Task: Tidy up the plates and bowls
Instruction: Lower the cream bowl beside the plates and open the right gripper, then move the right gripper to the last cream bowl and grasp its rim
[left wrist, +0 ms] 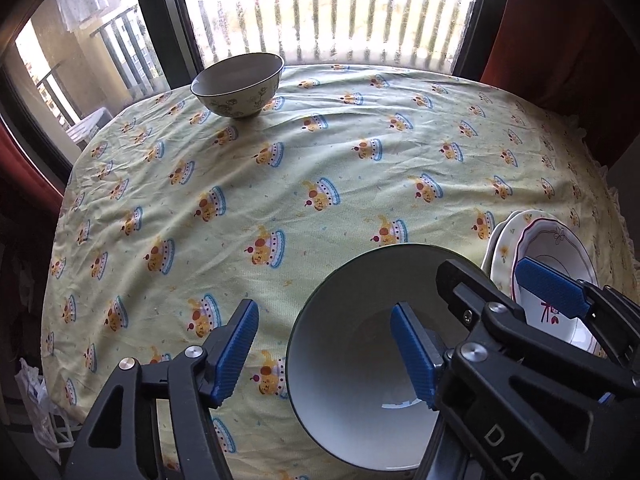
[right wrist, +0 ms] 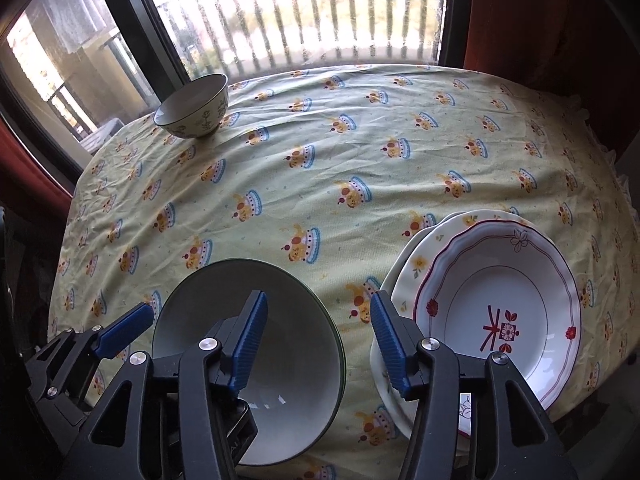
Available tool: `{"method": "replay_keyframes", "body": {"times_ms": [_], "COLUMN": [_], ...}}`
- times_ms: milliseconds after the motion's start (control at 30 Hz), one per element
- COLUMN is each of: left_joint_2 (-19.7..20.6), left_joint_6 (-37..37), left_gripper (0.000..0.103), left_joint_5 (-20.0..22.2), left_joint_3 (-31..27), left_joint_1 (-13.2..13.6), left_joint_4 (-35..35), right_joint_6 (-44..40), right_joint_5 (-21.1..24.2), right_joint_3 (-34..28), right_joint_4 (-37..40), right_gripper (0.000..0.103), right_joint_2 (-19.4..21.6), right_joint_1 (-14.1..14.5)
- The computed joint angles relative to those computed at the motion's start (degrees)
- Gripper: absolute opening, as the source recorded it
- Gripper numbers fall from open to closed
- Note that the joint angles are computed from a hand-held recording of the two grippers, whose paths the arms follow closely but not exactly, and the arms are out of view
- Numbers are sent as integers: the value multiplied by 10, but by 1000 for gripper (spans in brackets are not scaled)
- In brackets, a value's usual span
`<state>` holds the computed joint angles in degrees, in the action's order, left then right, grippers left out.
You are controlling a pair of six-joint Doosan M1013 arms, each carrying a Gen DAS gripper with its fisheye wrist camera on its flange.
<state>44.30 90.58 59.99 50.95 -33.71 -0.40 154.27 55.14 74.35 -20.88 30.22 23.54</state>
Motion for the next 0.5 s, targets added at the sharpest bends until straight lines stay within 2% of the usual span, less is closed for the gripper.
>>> {"method": "replay_keyframes", "body": {"times_ms": [200, 367, 500], "left_joint_2": [15, 38, 58], "left_joint_6": [-2, 20, 34], "left_gripper": [75, 76, 81], "left_joint_5": [3, 16, 30], "left_joint_3": [-35, -80, -120], "left_joint_1": [10, 22, 33], "left_joint_4": [-4, -5, -7], "right_joint_6": [-14, -17, -15], "right_joint_5": [-5, 13, 31], "right_joint_3": [-31, -77, -121], "right_joint_4": [9, 5, 2], "right_gripper": [69, 70, 70], "right_joint_2": [13, 38, 62], "right_joint_1": [-5, -6, -6]}}
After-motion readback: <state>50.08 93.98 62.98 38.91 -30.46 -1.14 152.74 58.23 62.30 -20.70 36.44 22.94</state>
